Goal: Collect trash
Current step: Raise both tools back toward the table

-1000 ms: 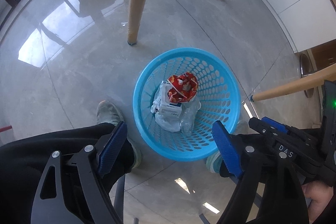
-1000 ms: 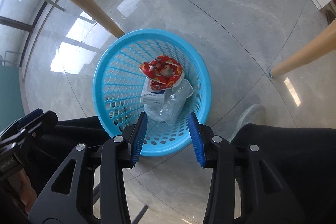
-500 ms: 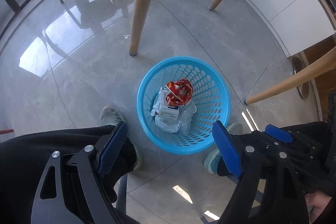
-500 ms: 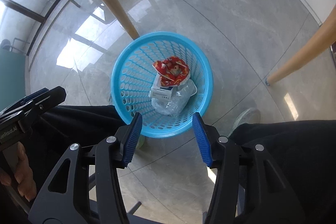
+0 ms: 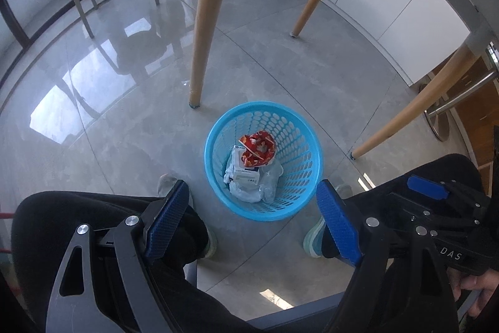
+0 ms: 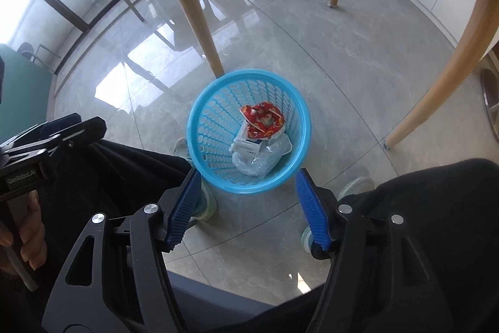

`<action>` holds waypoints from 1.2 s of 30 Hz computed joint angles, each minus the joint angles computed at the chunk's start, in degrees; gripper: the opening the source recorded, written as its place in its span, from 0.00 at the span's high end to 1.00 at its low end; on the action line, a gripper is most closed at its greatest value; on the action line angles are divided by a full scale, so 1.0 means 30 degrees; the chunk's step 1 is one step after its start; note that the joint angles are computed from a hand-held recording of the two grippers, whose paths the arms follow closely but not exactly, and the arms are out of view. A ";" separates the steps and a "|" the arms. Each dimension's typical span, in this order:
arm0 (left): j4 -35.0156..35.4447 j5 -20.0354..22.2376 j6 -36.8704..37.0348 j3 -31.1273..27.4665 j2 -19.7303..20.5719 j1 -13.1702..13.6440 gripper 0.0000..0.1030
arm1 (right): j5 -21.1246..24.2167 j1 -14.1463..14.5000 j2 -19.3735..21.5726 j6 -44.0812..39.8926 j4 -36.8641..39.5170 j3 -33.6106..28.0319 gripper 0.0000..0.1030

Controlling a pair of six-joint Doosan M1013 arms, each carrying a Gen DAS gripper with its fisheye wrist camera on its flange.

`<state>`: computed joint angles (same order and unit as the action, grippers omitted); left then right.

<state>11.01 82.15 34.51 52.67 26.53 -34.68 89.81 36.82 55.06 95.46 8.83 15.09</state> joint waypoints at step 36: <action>0.8040 -0.0847 0.3118 -0.5857 0.0374 -0.1896 0.14 | -0.7941 -0.1034 -0.5323 -0.1664 -0.1711 0.2713 0.15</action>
<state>35.13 79.61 43.86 35.10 27.65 -40.37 65.99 33.72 39.09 90.47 3.69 23.23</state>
